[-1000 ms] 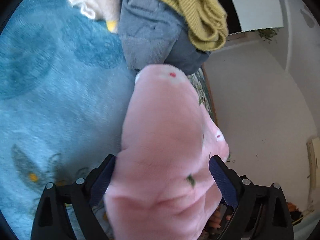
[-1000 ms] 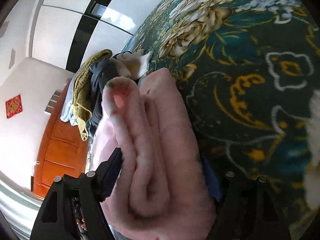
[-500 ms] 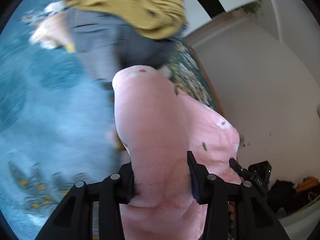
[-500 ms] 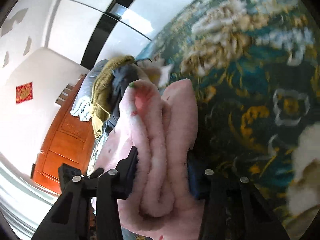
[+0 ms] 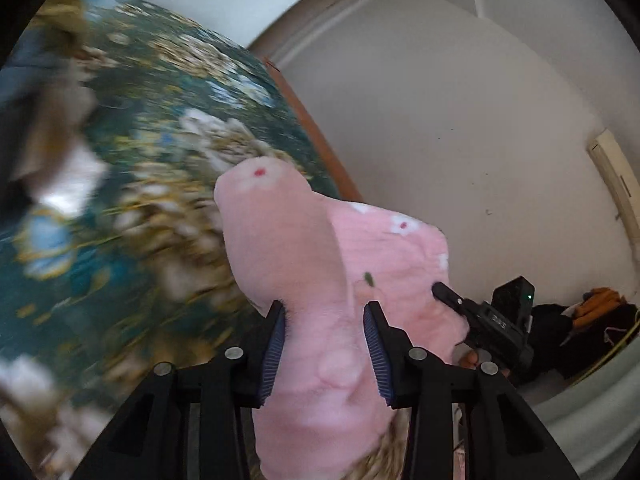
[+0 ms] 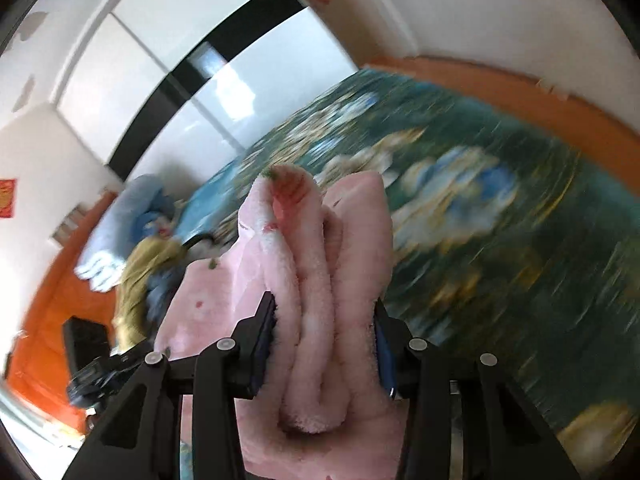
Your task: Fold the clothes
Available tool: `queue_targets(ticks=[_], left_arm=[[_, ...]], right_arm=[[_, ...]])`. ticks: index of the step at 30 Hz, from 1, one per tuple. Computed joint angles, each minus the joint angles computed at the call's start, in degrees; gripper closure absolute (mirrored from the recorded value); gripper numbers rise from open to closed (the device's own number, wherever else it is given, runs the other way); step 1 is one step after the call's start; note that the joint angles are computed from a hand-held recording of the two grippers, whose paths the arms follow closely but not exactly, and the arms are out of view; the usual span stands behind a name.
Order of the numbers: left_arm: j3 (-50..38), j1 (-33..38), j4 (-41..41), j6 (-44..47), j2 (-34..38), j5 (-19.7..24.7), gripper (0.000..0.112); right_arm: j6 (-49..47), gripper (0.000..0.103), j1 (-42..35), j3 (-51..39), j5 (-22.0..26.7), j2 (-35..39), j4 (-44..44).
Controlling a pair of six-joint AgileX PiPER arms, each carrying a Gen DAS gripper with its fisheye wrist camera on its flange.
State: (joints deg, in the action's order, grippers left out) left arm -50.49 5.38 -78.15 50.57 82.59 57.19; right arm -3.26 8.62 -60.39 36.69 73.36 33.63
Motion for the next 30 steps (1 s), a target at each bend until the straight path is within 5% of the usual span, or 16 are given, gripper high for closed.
queue_targets(ticks=[5, 9, 11, 12, 13, 20, 21, 22, 24, 27, 30], left_arm=[[-6.6, -12.5, -5.7, 0.4, 9.3, -11.1, 0.071], [-10.4, -16.4, -3.6, -1.4, 17.4, -13.4, 0.071], [-9.9, -17.9, -3.1, -1.2, 18.0, -15.6, 0.071], [-8.7, -18.3, -4.6, 0.1, 17.6, -16.1, 0.071], [-8.0, -18.8, -5.7, 1.1, 17.7, -16.7, 0.071], [-2.3, -19.0, -13.0, 7.5, 15.2, -21.4, 0.066], [-1.4, -18.8, -14.2, 8.4, 14.7, -22.1, 0.062], [-1.5, -18.6, -14.6, 8.3, 15.2, -22.1, 0.052], [-3.0, -18.4, -13.9, 6.9, 17.7, -21.2, 0.046], [-5.1, -18.8, -12.6, 3.8, 20.2, -21.6, 0.04], [-6.4, -18.9, -13.7, 2.3, 22.2, -21.1, 0.039]], right_arm=[[-3.8, 0.059, -8.2, -9.9, 2.8, 10.7, -3.0], [-6.5, 0.06, -12.3, -11.0, 0.8, 18.2, -2.9], [-10.9, 0.071, -15.1, -9.7, -1.1, 19.8, 2.5], [-14.1, 0.093, -17.2, -9.1, -1.7, 20.1, 7.0], [-15.9, 0.098, -18.9, -9.0, -2.2, 20.1, 10.1], [-21.1, 0.097, -23.2, -6.8, 2.4, 17.9, 12.6], [-24.3, 0.08, -24.6, -5.2, 4.8, 17.9, 15.0], [-28.1, 0.048, -26.2, -3.2, 6.7, 18.0, 18.8], [-35.9, 0.028, -29.7, 0.7, 10.8, 18.7, 27.0], [-40.3, 0.024, -31.7, 2.4, 14.9, 20.9, 31.7], [-37.1, 0.023, -29.4, 0.4, 12.7, 21.9, 28.1]])
